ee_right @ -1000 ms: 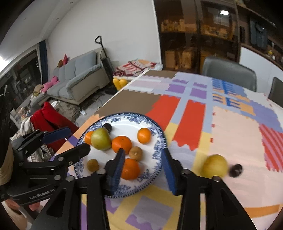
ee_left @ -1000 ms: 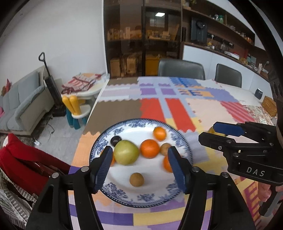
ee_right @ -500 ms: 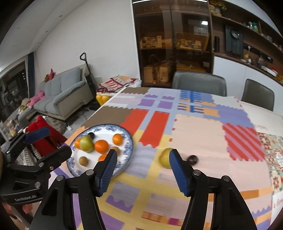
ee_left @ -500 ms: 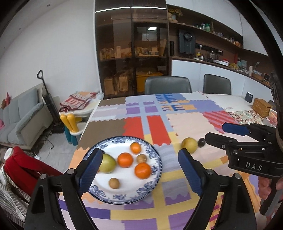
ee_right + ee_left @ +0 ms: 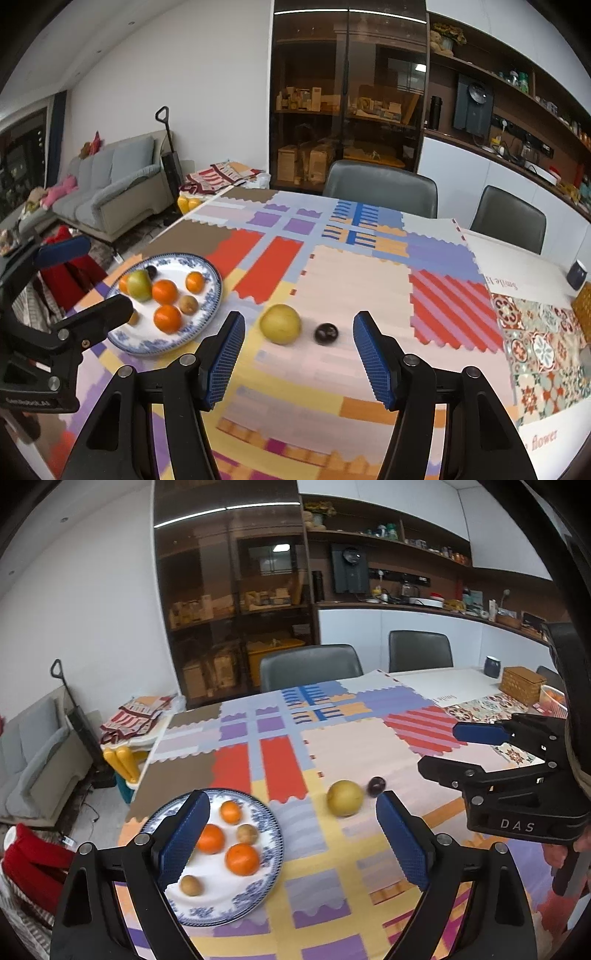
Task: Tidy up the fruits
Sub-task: 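Move both open tools toward the yellow pear and the dark plum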
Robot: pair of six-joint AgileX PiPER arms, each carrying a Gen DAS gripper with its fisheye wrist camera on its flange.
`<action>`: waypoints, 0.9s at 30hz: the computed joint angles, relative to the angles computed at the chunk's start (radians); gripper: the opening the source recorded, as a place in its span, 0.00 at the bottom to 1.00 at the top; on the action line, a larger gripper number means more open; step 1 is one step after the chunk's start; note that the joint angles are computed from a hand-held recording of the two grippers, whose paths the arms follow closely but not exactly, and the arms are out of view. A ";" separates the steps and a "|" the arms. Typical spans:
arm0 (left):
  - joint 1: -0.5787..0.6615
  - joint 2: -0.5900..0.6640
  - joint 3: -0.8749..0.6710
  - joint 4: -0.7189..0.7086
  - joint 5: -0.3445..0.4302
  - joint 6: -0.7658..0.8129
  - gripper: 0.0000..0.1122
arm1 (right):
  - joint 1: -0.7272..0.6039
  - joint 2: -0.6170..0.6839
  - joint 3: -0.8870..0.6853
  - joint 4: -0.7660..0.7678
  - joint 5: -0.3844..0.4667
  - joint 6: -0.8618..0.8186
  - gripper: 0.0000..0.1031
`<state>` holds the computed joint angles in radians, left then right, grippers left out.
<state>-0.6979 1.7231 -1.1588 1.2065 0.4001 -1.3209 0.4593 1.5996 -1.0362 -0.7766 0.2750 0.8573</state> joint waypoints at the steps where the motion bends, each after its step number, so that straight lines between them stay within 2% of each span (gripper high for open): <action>1: -0.002 0.014 -0.014 -0.011 -0.006 0.013 0.82 | -0.012 0.001 0.001 0.027 -0.006 -0.044 0.60; 9: 0.009 0.146 -0.140 -0.133 -0.057 0.166 0.82 | -0.097 0.041 0.004 0.269 -0.060 -0.416 0.60; 12: 0.012 0.200 -0.187 -0.163 -0.066 0.226 0.82 | -0.131 0.075 -0.006 0.413 -0.077 -0.598 0.60; 20: 0.042 0.337 -0.330 -0.440 -0.083 0.573 0.82 | -0.209 0.196 -0.086 0.909 -0.075 -1.173 0.60; 24: 0.062 0.397 -0.402 -0.615 -0.061 0.782 0.82 | -0.227 0.264 -0.140 1.013 -0.049 -1.303 0.60; 27: 0.075 0.447 -0.468 -0.738 -0.030 0.941 0.82 | -0.234 0.318 -0.183 1.035 -0.026 -1.348 0.60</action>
